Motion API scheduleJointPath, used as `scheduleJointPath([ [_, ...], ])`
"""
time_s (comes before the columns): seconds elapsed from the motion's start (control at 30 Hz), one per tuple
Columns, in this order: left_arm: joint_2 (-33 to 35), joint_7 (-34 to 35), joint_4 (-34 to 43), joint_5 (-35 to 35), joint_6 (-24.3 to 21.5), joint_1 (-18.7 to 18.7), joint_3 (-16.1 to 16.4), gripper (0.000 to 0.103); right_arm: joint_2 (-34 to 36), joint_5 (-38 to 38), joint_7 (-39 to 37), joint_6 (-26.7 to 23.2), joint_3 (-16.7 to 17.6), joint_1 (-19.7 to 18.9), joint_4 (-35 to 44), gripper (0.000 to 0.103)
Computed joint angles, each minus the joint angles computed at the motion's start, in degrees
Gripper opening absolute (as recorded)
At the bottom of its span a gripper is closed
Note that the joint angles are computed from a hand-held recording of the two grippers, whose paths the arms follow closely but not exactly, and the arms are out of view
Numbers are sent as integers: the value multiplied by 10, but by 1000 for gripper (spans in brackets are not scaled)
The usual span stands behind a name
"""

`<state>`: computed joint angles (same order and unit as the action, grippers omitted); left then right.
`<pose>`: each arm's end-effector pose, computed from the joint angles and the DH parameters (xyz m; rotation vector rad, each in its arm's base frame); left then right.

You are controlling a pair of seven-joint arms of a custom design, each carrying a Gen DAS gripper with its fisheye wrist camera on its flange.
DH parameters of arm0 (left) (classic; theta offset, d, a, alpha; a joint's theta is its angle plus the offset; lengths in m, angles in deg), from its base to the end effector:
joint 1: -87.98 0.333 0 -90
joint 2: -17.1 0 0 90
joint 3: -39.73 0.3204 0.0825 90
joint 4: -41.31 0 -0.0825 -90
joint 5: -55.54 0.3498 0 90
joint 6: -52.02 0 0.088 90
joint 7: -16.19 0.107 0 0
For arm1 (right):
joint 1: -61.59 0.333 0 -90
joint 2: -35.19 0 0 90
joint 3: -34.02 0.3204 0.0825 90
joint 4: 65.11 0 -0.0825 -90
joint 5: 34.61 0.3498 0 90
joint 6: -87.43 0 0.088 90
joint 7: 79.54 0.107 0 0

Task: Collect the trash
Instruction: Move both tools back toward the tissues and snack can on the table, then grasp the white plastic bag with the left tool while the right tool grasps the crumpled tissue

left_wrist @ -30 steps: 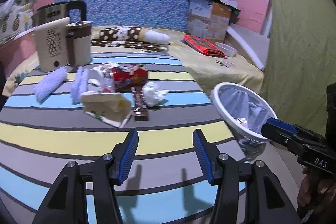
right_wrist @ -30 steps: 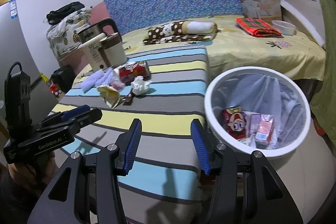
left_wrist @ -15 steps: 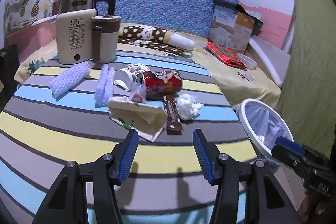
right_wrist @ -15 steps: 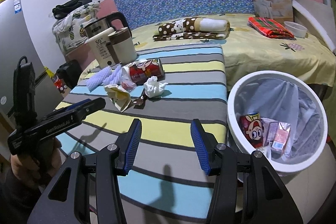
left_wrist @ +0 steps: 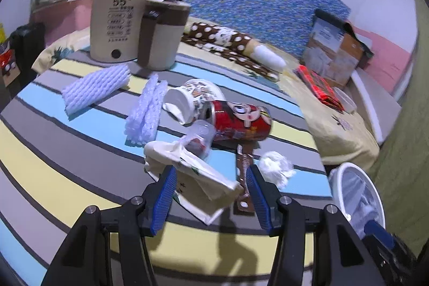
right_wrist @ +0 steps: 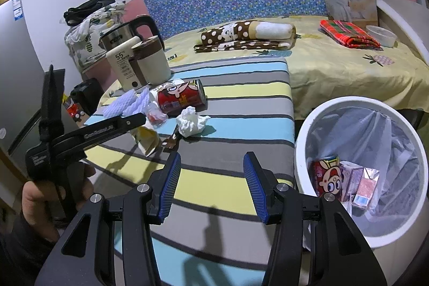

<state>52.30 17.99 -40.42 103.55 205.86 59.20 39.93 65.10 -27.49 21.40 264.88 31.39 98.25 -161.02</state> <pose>0.6305 -0.3711 0.4202 -2.1107 1.4082 -0.9652 0.5833 0.3894 0.4344 -1.8231 1.3462 -0.3720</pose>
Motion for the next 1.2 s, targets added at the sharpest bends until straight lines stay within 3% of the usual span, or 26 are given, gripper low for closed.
scheduleJointPath([
  [0.1,10,20,9,-11,-13,4,-5,52,11,4,-7,-9,12,-10,17,51],
  [0.17,8,30,5,-9,-12,4,-5,30,15,6,-11,-15,18,-16,25,51],
  [0.2,6,36,-1,-9,-11,5,-6,25,19,7,-12,-18,20,-16,31,51],
  [0.37,-22,21,-49,11,25,7,1,15,42,4,-9,-47,18,-14,73,51],
  [0.57,-56,-7,-98,59,56,9,7,8,81,-7,4,-82,15,-11,139,51],
  [0.77,-68,-21,-118,86,73,16,4,8,128,-15,3,-127,26,-15,221,51],
  [1.1,-74,-21,-132,107,89,27,0,8,206,-45,48,-216,5,-7,356,51],
  [1.17,-74,-21,-132,109,89,26,-1,8,210,-49,50,-225,9,-10,363,42],
  [1.2,-74,-21,-132,110,89,26,-1,8,207,-52,51,-225,9,-10,358,26],
])
